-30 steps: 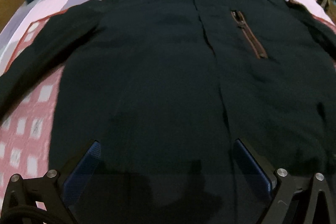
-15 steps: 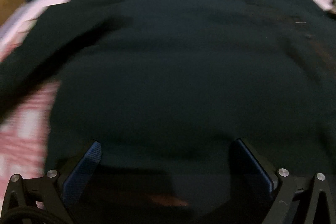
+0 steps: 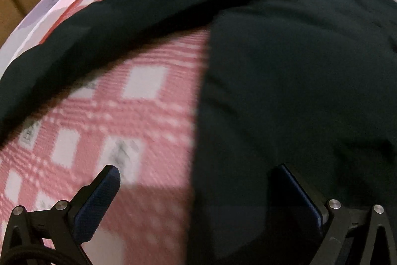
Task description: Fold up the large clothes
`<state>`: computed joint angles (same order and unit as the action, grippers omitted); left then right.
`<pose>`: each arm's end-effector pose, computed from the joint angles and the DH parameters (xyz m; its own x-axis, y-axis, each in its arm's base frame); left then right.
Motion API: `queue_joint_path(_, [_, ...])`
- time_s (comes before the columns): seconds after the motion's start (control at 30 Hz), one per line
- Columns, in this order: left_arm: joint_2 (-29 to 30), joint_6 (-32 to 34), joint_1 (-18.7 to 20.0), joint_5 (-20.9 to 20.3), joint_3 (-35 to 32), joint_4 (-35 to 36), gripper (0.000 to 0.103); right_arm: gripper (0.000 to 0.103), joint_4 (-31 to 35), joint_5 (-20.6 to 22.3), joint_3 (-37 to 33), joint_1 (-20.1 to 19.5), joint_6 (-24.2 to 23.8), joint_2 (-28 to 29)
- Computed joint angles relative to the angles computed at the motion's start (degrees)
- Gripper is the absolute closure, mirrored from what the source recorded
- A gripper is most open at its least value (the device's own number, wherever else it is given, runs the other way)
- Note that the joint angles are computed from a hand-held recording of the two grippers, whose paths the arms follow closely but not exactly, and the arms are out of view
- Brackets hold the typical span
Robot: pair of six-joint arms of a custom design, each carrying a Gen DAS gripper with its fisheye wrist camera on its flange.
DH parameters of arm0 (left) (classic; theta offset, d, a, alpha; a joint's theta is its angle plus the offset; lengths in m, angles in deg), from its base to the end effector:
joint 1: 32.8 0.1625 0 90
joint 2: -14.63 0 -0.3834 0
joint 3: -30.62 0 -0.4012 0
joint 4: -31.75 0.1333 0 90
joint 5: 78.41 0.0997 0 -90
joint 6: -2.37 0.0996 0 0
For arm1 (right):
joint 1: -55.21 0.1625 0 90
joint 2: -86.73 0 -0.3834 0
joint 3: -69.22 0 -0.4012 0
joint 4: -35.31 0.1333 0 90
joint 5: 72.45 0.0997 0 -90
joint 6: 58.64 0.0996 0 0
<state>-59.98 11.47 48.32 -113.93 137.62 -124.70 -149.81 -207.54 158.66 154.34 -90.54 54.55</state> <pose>0.1260 -0.5820 0.3251 -0.6161 -0.2267 -0.7544 0.2282 0.8653 -0.4464 0.1672 -0.6450 0.0349 -0.5841 -0.1427 0.7990 -0.5112 0.8294 -0.2256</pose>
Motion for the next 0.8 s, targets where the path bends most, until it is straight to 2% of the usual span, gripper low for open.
queue_joint_path(0.07, [-2.1, 1.8, -1.9, -0.6, 4.5, -1.1, 0.000, 0.000, -2.7, 1.8, 5.8, 1.6, -2.2, -2.0])
queue_joint_path(0.13, [-4.1, 3.6, -3.1, 0.6, 9.0, -2.3, 0.000, 0.000, -3.5, 2.7, 9.9, 2.4, -5.8, -3.0])
queue_joint_path(0.2, [-6.5, 3.5, -3.1, 1.2, 12.4, -3.1, 0.000, 0.000, -7.5, 1.2, 14.0, 2.2, -11.6, -3.4])
queue_joint_path(0.23, [-8.7, 1.5, -2.5, 0.9, 13.9, -1.8, 0.000, 0.000, -10.3, 0.2, 16.3, 1.4, -12.5, -4.4])
queue_joint_path(0.27, [-11.3, -1.2, -1.9, -1.1, 14.7, 1.2, 0.000, 0.000, -10.7, 0.8, 19.0, 0.4, -10.9, -6.5])
queue_joint_path(0.3, [-12.6, -3.1, -1.4, -0.7, 14.3, 4.4, 0.000, 0.000, -10.0, 1.6, 21.2, -1.1, -7.5, -9.2])
queue_joint_path(0.33, [-13.5, -3.7, -1.6, 1.9, 14.9, 5.1, 0.000, 0.000, -8.5, 2.6, 22.7, -1.9, -4.5, -11.4])
queue_joint_path(0.37, [-14.5, -3.6, -1.6, 2.6, 15.4, 5.2, 0.000, 0.000, -6.8, 3.1, 23.6, -2.2, -2.4, -13.2])
queue_joint_path(0.53, [-20.6, -6.1, -3.2, 5.1, 18.9, 11.1, 0.000, 0.000, -10.4, -2.0, 26.0, 0.4, -5.7, -14.5])
queue_joint_path(0.6, [-22.5, -7.3, -3.5, 5.2, 20.2, 13.6, 0.000, 0.000, -9.4, -3.6, 29.1, 0.2, -2.3, -17.2])
queue_joint_path(0.67, [-24.5, -11.4, -4.3, 4.9, 21.0, 17.4, 0.000, 0.000, -4.8, -5.5, 32.4, -0.8, 5.8, -21.2])
queue_joint_path(0.73, [-26.1, -16.0, -4.7, 4.3, 21.5, 21.0, 0.000, 0.000, 1.3, -4.1, 34.9, -2.4, 14.6, -25.3])
queue_joint_path(0.8, [-28.1, -18.7, -5.6, 3.0, 22.3, 23.3, 0.000, 0.000, 3.2, -2.2, 35.4, -3.1, 18.3, -26.3])
